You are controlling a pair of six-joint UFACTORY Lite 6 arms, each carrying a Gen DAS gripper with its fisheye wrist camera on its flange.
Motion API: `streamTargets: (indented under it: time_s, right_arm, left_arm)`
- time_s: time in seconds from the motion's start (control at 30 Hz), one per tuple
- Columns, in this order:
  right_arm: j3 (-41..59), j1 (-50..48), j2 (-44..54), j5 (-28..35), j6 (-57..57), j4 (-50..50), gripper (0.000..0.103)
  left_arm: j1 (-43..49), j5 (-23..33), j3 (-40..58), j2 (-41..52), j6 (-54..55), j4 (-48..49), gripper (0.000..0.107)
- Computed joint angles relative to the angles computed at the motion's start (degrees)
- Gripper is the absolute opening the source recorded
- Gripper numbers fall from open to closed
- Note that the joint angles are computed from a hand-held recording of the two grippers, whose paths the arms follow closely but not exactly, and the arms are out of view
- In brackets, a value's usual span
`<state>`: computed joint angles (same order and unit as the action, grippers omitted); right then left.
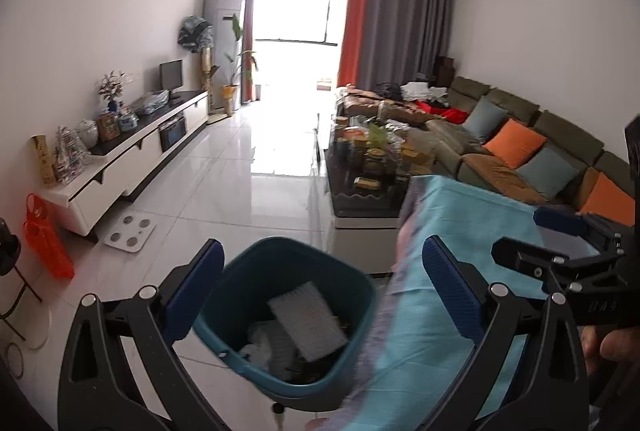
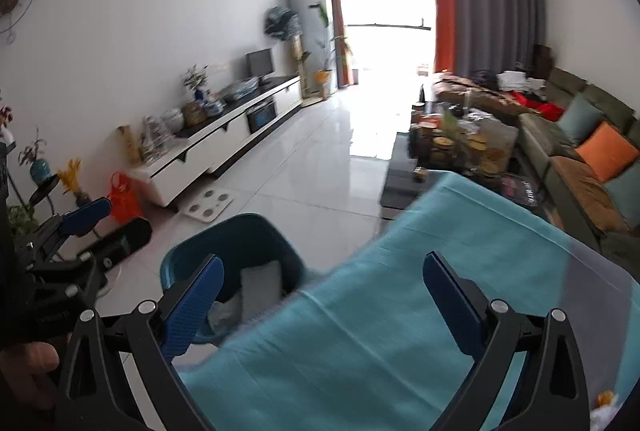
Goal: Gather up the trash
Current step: 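Move both tools back over the table toward the tissue and plastic bag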
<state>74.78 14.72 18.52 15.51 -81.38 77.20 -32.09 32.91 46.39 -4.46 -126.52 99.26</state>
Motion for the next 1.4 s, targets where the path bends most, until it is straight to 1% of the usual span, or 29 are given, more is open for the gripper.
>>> streamTargets:
  time_s: [0.07, 0.2, 0.33, 0.37, 0.4, 0.5, 0.53, 0.63, 0.67, 0.73, 0.8, 0.87, 1.03, 1.1, 1.17, 1.2, 1.27, 1.4]
  right_arm:
    - [-4.5, -1.5, -3.5, -0.1, -5.5, 5.6, 0.096]
    - [-15.8, -6.2, -12.0, 1.4, -21.5, 21.1, 0.096]
    - [-26.2, -12.2, -19.8, 3.9, -33.6, 32.0, 0.096]
    - [-27.9, -13.0, -21.0, 4.1, -35.2, 33.8, 0.096]
    - [-31.0, -16.1, -23.2, 6.1, -36.5, 34.3, 0.096]
    - [-38.4, -22.1, -29.5, 8.7, -38.5, 35.4, 0.096]
    - [-40.8, -24.8, -31.4, 10.6, -38.7, 34.7, 0.096]
    - [-46.5, -31.2, -36.8, 12.9, -38.4, 33.2, 0.096]
    - [-48.6, -34.8, -38.7, 14.2, -37.7, 31.4, 0.096]
    - [-50.7, -40.7, -40.4, 16.5, -36.8, 28.8, 0.096]
    - [-52.0, -48.2, -41.5, 19.7, -35.7, 25.2, 0.096]
    - [-53.4, -52.7, -43.0, 21.3, -35.6, 23.7, 0.096]
    - [-53.9, -66.0, -42.6, 26.1, -35.9, 18.6, 0.096]
    - [-53.9, -70.2, -41.4, 28.3, -37.1, 18.2, 0.096]
    - [-53.6, -72.7, -40.2, 28.7, -37.7, 17.6, 0.096]
    - [-53.5, -75.0, -39.6, 29.9, -38.1, 17.0, 0.096]
    - [-52.7, -76.9, -38.3, 30.3, -37.9, 16.0, 0.096]
    - [-51.7, -77.1, -37.4, 29.5, -37.8, 16.3, 0.096]
  left_arm:
    - [-3.4, 1.4, 2.4, 1.6, 1.4, -2.0, 0.098]
    - [-8.7, 3.3, 6.6, 4.8, 1.9, -2.6, 0.098]
    - [-14.2, 4.8, 11.0, 8.7, 2.3, -2.3, 0.098]
    - [-15.7, 5.4, 12.4, 9.9, 2.3, -2.0, 0.098]
    - [-16.5, 5.8, 12.9, 10.7, 2.1, -1.8, 0.098]
    - [-19.3, 5.9, 14.9, 13.7, 0.5, -0.3, 0.098]
    - [-20.1, 5.4, 15.9, 14.9, 0.3, 0.0, 0.098]
    - [-21.9, 4.0, 19.3, 18.7, 0.9, 0.2, 0.098]
    - [-21.9, 3.1, 19.9, 19.4, 0.4, 1.2, 0.098]
    - [-23.5, 2.9, 22.3, 21.7, 1.1, 1.4, 0.098]
    - [-25.0, 1.5, 24.8, 24.2, 1.0, 2.7, 0.098]
    - [-26.3, 0.7, 27.8, 26.8, 2.1, 2.5, 0.098]
    - [-28.7, -2.7, 34.7, 32.7, 5.0, 2.2, 0.098]
    - [-29.7, -3.1, 36.9, 34.8, 6.2, 1.6, 0.098]
    - [-30.1, -4.7, 38.3, 36.2, 6.7, 1.4, 0.098]
    - [-30.6, -5.3, 39.5, 37.4, 7.5, 1.0, 0.098]
    - [-31.3, -5.8, 41.5, 39.2, 9.3, -0.2, 0.098]
    - [-31.5, -6.8, 42.6, 40.3, 9.5, 0.6, 0.098]
